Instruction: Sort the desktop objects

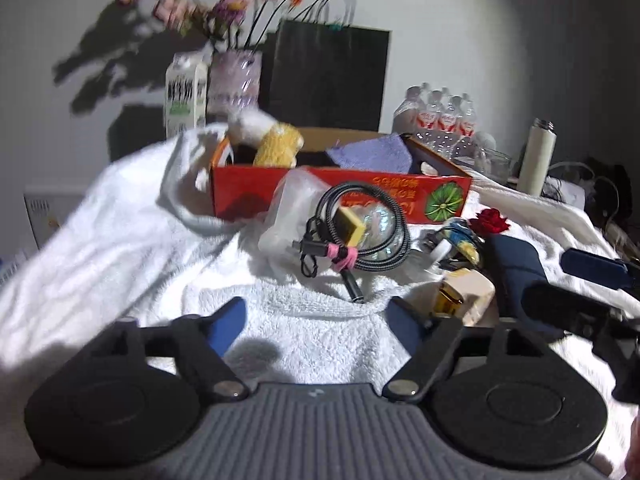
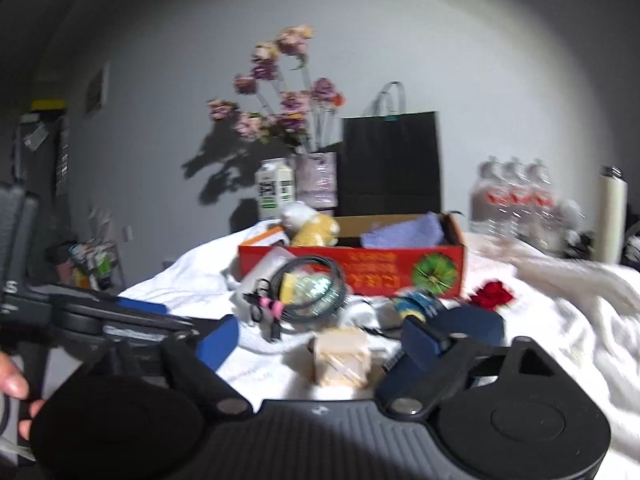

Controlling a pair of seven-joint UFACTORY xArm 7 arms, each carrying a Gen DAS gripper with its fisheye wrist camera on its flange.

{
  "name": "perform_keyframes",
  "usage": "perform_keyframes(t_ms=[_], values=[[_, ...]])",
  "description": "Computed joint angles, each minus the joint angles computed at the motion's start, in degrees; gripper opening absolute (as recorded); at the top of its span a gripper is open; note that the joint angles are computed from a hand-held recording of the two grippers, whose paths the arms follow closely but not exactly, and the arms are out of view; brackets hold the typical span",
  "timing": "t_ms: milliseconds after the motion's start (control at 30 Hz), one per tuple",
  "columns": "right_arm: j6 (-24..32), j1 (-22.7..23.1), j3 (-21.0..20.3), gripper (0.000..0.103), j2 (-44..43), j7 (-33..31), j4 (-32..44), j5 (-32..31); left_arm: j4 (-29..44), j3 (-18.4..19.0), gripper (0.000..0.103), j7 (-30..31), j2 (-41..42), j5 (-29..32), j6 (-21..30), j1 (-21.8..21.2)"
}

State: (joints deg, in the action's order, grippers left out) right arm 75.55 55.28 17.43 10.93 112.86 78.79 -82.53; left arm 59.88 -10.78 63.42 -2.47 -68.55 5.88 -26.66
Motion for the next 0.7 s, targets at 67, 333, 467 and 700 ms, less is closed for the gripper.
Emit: perform_keyframes(t_ms=[67,333,467,700], values=[[-3.1,-1.4,-0.7,0.07,-0.3,-1.9,0.5,-0.4,1.7,0.5,0.071,-5.4,1.6,3.2,2.8,1.1],[-25.4,-11.0,-5.0,0.035,3.2,-13.3,7.2,3.0,9.9,-0.9,0.055,-17.4,8.3,6.9,13.8,6.6],[-30.7,-12.4,-7.6,0.029,7.7,-19.6,12.6,10.6,11.1,-1.9,0.054,-17.1,9.5,6.6,14.8,8.1],[-35.7,-11.2,-11.9,0.01,7.9,-16.6,12.0,16.1,15.6,-3.6,0.051,-19.5,13.1,7.2,18.8,9.7]])
